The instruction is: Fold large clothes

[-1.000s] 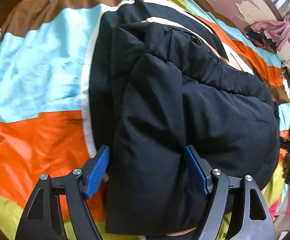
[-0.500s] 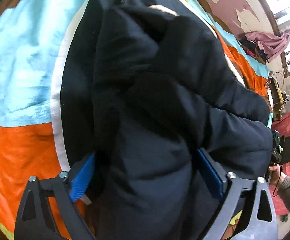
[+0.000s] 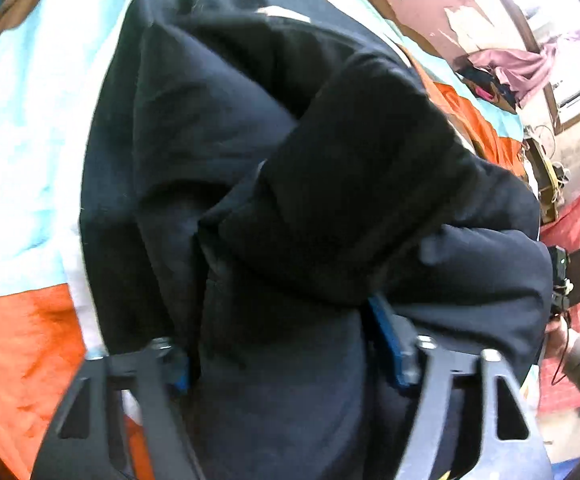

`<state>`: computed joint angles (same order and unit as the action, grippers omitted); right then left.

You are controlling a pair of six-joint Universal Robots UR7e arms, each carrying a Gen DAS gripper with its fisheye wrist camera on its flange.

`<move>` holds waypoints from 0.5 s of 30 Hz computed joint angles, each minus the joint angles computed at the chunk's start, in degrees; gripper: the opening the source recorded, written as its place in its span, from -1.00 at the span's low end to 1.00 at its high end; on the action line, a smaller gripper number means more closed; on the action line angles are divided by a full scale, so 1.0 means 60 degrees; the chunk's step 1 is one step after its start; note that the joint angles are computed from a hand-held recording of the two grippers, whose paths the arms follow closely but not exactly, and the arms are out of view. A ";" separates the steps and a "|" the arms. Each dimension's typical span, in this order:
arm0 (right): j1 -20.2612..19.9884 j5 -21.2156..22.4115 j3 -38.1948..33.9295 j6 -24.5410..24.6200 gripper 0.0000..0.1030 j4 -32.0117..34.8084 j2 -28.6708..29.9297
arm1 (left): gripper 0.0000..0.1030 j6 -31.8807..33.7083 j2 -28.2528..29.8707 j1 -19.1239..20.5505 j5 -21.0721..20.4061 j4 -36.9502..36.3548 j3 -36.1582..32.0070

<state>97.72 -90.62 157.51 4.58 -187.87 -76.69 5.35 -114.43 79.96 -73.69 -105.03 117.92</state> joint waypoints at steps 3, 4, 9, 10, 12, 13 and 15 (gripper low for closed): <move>0.0383 -0.0206 0.0073 -0.0030 -0.26 0.0032 -0.0309 | -0.34 0.0130 -0.0303 -0.0116 0.0026 0.0140 -0.0077; 0.0522 -0.0305 0.0082 0.0076 -0.36 0.0077 -0.0410 | -0.44 0.0145 -0.0416 -0.0171 0.0044 0.0159 -0.0044; 0.1332 -0.0869 -0.0095 0.0538 -0.59 0.0265 -0.0550 | -0.62 0.0004 -0.0866 -0.0415 0.0132 0.0467 0.0007; 0.1410 -0.0876 -0.0117 0.0578 -0.61 0.0333 -0.0634 | -0.65 -0.0031 -0.0995 -0.0499 0.0180 0.0559 0.0046; 0.1565 -0.0899 -0.0139 0.0697 -0.63 0.0355 -0.0696 | -0.67 -0.0300 -0.1330 -0.0803 0.0255 0.0835 0.0150; 0.1540 -0.0893 -0.0207 0.0653 -0.64 0.0270 -0.0564 | -0.68 -0.0383 -0.1412 -0.0909 0.0234 0.0933 0.0121; 0.1786 -0.0937 -0.0345 0.0718 -0.64 0.0696 -0.0808 | -0.69 -0.0708 -0.1546 -0.1298 0.0290 0.1061 0.0181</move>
<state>108.44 -96.24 155.44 8.89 -183.70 -81.53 1.10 -123.70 72.17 -71.95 -98.66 119.01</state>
